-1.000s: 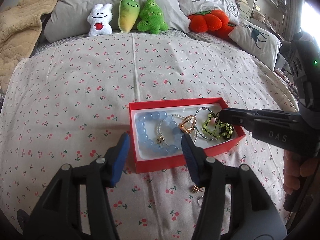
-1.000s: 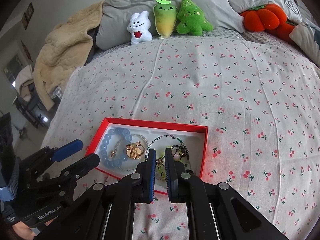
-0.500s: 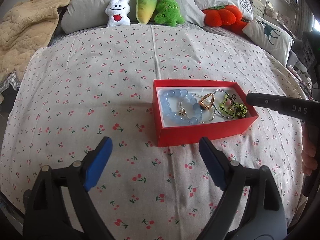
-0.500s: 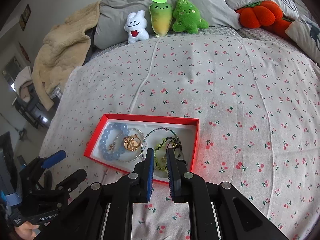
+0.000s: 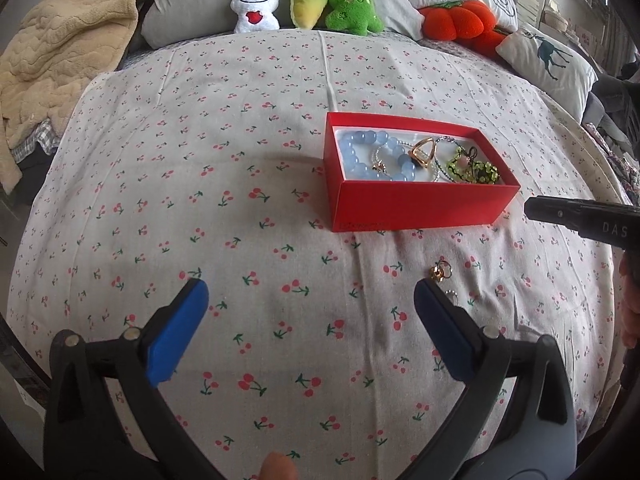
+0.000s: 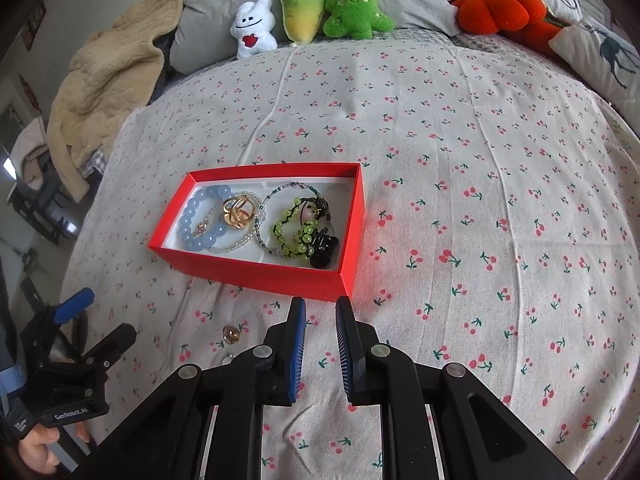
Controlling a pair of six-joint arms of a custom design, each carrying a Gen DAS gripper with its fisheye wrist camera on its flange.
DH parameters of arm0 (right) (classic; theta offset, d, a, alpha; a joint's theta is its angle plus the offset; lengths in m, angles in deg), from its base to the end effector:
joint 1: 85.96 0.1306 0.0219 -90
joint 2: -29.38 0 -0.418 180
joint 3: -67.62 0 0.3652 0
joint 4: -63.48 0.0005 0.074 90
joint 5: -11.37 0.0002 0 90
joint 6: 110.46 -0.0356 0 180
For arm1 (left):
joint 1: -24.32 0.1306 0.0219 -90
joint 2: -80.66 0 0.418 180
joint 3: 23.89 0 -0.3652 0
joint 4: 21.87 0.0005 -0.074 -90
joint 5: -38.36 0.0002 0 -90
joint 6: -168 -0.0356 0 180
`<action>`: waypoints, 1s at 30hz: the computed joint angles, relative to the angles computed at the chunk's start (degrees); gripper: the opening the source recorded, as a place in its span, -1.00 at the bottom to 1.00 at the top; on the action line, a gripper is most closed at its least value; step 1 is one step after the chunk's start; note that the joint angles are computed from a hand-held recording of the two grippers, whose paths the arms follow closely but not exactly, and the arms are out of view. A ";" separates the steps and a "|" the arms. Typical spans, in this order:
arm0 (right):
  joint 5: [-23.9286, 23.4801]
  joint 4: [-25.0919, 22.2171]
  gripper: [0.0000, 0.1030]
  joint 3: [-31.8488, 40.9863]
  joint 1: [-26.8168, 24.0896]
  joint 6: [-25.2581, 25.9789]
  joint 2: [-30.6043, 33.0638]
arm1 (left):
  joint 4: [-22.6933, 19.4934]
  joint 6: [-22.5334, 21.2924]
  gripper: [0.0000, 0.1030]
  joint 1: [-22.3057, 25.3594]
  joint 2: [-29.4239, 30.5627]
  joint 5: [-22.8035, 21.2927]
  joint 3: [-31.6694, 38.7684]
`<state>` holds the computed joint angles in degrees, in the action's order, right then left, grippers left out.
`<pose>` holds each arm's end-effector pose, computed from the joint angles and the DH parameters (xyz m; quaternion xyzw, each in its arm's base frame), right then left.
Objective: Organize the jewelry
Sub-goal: 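Withdraw both tools toward the gold earring and silver ring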
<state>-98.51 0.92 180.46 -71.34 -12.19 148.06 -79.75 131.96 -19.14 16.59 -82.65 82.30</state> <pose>0.6020 0.1690 0.3602 -0.2237 0.9419 0.1795 0.1749 0.4509 -0.4027 0.3480 -0.1382 0.9366 0.0325 0.3204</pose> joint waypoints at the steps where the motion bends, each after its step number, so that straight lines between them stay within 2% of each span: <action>1: 0.32 0.19 -0.45 -0.59 0.10 0.38 -0.30 | 0.08 0.63 0.98 -0.16 -0.15 -0.25 -0.45; 2: 0.33 0.21 -0.03 -1.22 0.14 0.68 -0.58 | -0.03 1.41 0.98 -0.36 -0.27 -0.67 -0.83; 4: 0.23 1.77 0.66 -3.37 0.12 0.19 -1.71 | -0.44 2.76 0.99 -0.68 -0.21 -1.29 -1.26; 5: 0.42 3.18 0.67 -4.84 0.13 -0.03 -2.51 | -0.22 3.45 0.99 -0.89 -0.20 -1.41 -1.64; 8: 1.03 2.79 0.67 -6.43 0.56 1.24 -3.08 | 1.02 4.64 0.99 -1.04 -0.14 -0.25 -2.68; 13: 2.49 4.75 0.67 -10.79 1.24 1.16 -4.36 | 2.01 5.13 0.99 -1.21 0.36 1.50 -3.64; 17: 3.67 6.38 0.67 -13.61 1.78 0.22 -4.62 | 1.42 5.52 0.99 -1.28 0.63 1.95 -4.34; 20: 6.22 10.46 0.67 -16.70 2.64 0.51 -5.83 | 0.70 5.97 0.99 -1.26 1.05 1.78 -4.81; 23: 8.70 14.17 0.69 -19.34 3.73 1.58 -7.14 | 2.90 5.69 0.99 -1.46 0.85 0.48 -6.53; 30: 9.24 20.90 0.70 -25.55 5.69 3.84 -10.63 | 5.58 2.77 0.99 -1.49 0.43 -0.42 -8.29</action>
<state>-89.26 21.82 154.91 -65.66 -8.35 137.43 -74.17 134.73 -20.63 17.02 -83.08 74.01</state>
